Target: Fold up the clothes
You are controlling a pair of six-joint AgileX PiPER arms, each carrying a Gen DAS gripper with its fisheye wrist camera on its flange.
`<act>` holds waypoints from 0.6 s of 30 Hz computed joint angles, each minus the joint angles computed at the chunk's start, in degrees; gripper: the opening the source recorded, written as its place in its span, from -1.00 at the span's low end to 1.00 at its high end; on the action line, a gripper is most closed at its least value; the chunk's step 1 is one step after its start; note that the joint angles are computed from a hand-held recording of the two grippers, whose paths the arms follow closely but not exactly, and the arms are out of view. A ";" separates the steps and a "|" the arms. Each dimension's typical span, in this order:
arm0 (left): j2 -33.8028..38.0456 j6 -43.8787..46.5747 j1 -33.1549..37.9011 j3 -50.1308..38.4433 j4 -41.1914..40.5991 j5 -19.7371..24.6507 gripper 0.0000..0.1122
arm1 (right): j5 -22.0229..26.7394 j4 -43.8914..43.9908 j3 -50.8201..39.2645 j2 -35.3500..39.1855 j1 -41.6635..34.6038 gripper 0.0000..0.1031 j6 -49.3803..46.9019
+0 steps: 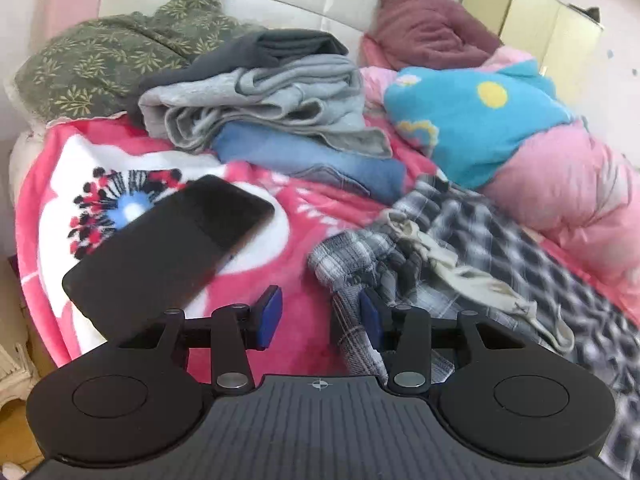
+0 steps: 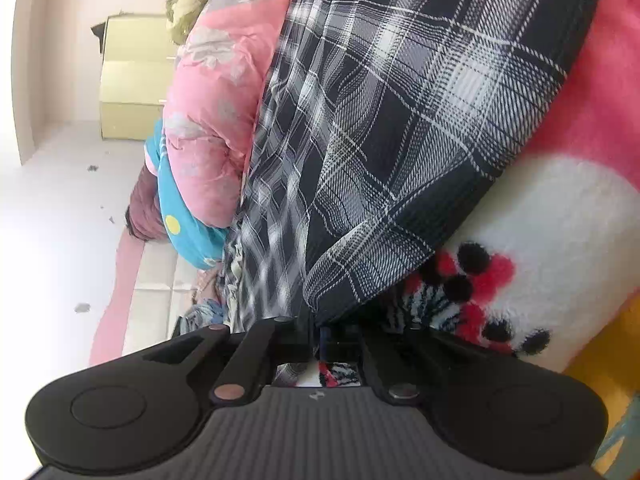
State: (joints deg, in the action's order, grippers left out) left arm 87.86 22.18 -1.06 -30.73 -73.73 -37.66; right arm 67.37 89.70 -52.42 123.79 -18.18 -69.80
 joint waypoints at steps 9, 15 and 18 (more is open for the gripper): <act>-2.86 0.39 -5.26 -2.77 8.27 0.74 -0.18 | -2.17 -19.06 -3.18 -12.94 -9.46 -0.24 -2.39; 8.22 -8.08 -3.58 -17.38 27.98 13.42 -0.16 | -8.05 -16.41 -9.94 -20.39 -6.09 -0.24 -5.05; 14.98 -6.77 -3.12 -24.93 31.37 15.86 -0.16 | -17.32 -16.66 -17.06 -19.20 -0.17 -0.24 -2.12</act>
State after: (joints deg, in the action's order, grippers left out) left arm 102.84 15.41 -4.18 -55.66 -42.36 -21.80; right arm 50.06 73.03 -69.48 104.59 -18.36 -71.92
